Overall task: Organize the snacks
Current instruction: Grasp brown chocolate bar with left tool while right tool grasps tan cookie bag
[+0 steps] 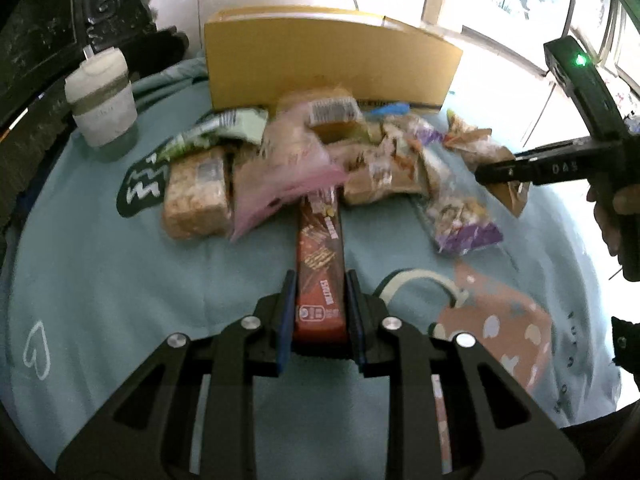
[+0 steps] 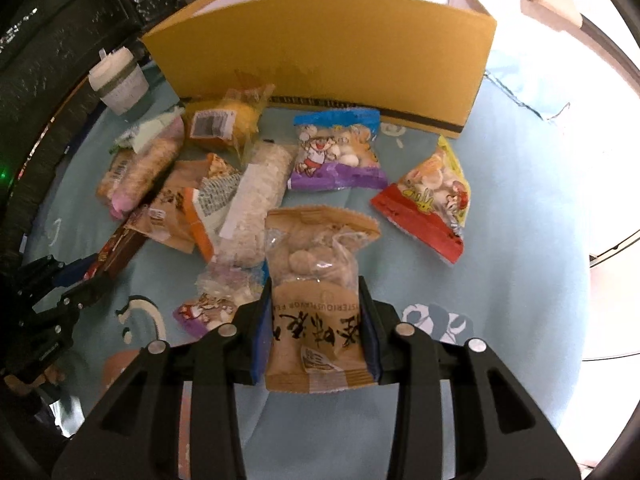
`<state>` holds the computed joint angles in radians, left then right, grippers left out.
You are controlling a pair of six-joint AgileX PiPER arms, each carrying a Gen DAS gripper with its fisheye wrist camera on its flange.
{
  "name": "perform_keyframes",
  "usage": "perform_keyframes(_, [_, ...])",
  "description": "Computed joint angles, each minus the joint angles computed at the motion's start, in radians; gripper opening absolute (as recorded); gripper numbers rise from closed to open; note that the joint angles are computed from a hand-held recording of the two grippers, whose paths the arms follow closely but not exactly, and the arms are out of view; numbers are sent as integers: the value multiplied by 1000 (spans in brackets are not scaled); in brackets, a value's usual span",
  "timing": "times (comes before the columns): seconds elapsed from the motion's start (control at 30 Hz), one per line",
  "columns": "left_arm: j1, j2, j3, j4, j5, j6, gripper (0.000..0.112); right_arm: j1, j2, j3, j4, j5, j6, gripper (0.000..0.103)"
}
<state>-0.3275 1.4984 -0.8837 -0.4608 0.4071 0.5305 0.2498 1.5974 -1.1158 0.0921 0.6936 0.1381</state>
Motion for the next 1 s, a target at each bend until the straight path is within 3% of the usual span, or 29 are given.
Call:
perform_keyframes(0.37, [-1, -132, 5, -40, 54, 12, 21, -40, -170, 79, 52, 30, -27, 38])
perform_keyframes(0.43, [3, -152, -8, -55, 77, 35, 2, -30, -185, 75, 44, 38, -13, 38])
perform_keyframes(0.57, [-17, -165, -49, -6, 103, -16, 1, -9, -211, 57, 20, 59, 17, 38])
perform_keyframes(0.7, [-29, -91, -85, 173, 142, -209, 1, 4, -211, 43, 1, 83, 38, 38])
perform_keyframes(0.77, [-20, -64, -75, 180, 132, -217, 4, 14, -216, 49, -4, 88, 49, 38])
perform_keyframes(0.83, [-39, -24, -70, 214, 119, -246, 48, 22, -219, 56, -9, 91, 55, 38])
perform_keyframes(0.87, [-60, -10, -60, 251, 96, -285, 94, 25, -217, 60, -9, 95, 56, 38])
perform_keyframes(1.0, [-136, 69, -53, 387, 90, -397, 100, 53, -214, 76, -30, 102, 93, 38])
